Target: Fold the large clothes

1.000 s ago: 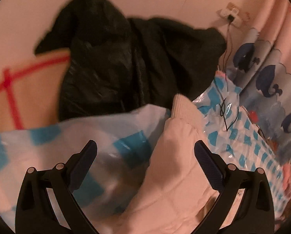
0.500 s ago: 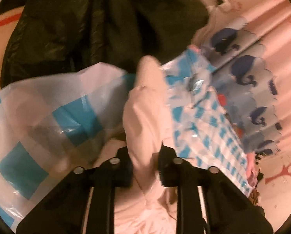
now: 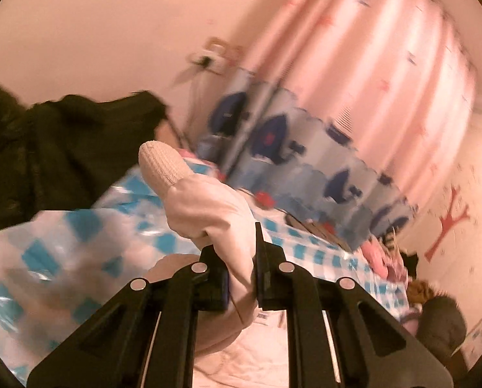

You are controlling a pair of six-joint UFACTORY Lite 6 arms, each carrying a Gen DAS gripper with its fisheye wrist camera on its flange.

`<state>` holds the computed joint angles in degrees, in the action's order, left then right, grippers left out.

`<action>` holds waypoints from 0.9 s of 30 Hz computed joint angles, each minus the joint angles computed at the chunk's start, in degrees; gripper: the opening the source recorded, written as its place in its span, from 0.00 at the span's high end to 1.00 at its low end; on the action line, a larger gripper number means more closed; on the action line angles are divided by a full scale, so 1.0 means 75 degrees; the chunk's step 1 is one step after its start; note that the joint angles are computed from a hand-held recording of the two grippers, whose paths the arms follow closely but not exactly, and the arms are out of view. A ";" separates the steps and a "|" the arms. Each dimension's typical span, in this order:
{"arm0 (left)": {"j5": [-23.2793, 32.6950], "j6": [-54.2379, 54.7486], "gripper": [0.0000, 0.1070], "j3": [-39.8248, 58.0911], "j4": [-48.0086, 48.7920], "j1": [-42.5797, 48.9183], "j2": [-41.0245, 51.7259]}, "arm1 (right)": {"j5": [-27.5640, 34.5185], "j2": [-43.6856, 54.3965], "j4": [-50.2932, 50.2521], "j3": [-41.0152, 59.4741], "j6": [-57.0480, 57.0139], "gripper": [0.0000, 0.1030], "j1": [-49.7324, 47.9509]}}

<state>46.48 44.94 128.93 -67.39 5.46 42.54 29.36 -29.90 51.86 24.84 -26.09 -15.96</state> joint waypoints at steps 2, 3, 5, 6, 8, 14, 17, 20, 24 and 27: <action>-0.0693 0.0863 0.91 -0.1456 -0.0563 -0.0764 -0.0861 | 0.0928 -0.0943 0.0209 -0.0411 -0.0379 0.07 -0.1084; -0.0887 0.1110 0.91 -0.1876 -0.0711 -0.1010 -0.1145 | 0.1331 -0.1356 0.0158 -0.0570 -0.0438 0.07 -0.1593; -0.1624 0.2177 0.91 -0.3299 -0.1435 -0.1837 -0.1954 | 0.2383 -0.1933 0.0416 -0.0888 -0.1045 0.07 -0.2965; -0.2064 0.2558 0.91 -0.3663 -0.1654 -0.2341 -0.2097 | 0.2881 -0.1971 0.0608 -0.0981 -0.1444 0.07 -0.3675; -0.2952 0.3218 0.91 -0.4143 -0.2022 -0.3382 -0.2155 | 0.3638 -0.1258 0.1024 -0.0837 -0.2221 0.07 -0.4710; -0.6197 0.7352 0.91 -0.4187 -0.4895 -0.6338 -0.0615 | 0.5619 0.0773 0.1985 -0.0444 -0.3478 0.07 -0.7097; -0.7687 0.9751 0.86 -0.2960 -0.6319 -0.7392 0.1123 | 0.5885 0.1357 0.2099 -0.0239 -0.3568 0.07 -0.7368; -0.8664 1.0474 0.55 -0.2694 -0.5927 -0.8196 0.1932 | 0.6061 0.1655 0.2157 -0.0038 -0.3512 0.07 -0.7444; -0.8869 0.8488 0.40 -0.4539 -0.3373 -0.8626 0.0773 | 0.6461 0.2064 0.2256 0.0281 -0.3548 0.07 -0.7833; -0.8408 0.6369 0.33 -0.6832 -0.1364 -0.8421 -0.1239 | 0.6763 0.2012 0.2358 0.0594 -0.3629 0.07 -0.8260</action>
